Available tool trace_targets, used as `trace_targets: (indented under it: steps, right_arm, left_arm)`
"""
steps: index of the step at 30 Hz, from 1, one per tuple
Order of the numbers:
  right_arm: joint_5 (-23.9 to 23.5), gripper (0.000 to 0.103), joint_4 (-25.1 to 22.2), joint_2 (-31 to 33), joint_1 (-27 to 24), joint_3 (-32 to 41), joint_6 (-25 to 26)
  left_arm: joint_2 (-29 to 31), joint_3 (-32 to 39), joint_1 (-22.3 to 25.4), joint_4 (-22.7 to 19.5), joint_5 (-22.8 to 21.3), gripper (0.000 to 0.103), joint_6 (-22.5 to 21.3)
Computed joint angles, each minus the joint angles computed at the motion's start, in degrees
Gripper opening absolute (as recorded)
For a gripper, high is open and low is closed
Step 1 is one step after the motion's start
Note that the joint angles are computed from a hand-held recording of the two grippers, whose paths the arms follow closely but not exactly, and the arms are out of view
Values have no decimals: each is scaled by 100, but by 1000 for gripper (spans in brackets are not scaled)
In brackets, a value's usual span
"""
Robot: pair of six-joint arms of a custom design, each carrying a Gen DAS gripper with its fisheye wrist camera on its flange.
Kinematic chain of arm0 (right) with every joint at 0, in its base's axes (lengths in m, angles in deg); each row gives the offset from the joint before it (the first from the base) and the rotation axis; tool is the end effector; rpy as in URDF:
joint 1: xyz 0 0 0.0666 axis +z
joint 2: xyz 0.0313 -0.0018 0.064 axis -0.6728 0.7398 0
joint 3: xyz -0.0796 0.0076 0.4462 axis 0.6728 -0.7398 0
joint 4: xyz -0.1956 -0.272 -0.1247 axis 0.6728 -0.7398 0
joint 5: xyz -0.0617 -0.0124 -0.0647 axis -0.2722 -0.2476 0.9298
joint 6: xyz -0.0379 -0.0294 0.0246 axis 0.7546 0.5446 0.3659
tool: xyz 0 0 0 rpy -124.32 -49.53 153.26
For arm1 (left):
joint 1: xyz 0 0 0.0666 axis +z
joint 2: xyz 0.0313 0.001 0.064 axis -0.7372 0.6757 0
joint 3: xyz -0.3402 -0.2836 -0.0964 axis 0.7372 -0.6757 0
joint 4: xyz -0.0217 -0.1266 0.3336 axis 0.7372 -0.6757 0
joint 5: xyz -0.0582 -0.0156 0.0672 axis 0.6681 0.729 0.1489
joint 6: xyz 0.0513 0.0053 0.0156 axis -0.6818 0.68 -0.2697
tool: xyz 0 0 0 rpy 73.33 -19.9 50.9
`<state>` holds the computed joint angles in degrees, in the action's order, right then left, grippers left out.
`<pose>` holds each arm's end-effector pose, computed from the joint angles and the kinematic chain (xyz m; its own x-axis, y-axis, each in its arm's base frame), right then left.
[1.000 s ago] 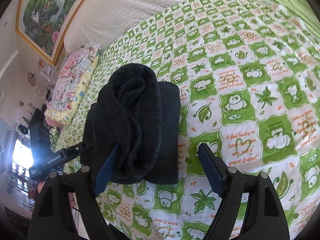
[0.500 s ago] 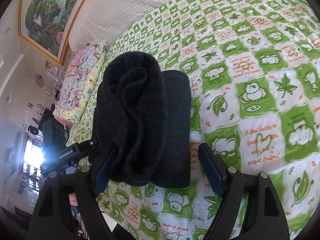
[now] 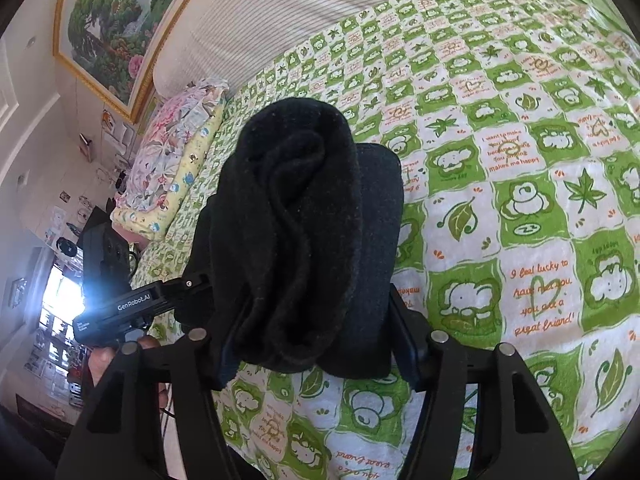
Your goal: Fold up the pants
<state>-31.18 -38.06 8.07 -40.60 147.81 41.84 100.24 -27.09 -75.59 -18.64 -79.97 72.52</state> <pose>0.4172 0.0333 0.3776 -0.8068 -0.0834 -0.5849 -0.4165 0.7824 0.4630 0.3629 -0.1902 0.3826 -0.6738 -0.6239 -0.3959 -0.3666 0.7475 -0.5539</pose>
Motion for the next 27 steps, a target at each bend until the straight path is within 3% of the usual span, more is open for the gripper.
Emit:
trace_targets:
  steps: [9,18,27]
  right_arm:
    - [-178,54,-34,-67,24,128,32]
    - [-291,53,0,14,311,405,-52]
    - [-345,53,-32,349,596,858,-159]
  left_arm:
    - [-126,386,-213,-655,-635,35,-235]
    - [-344,531,-131,-1114,-1048,35,-296]
    - [-433,651,176,-1401,-1185,35,-470]
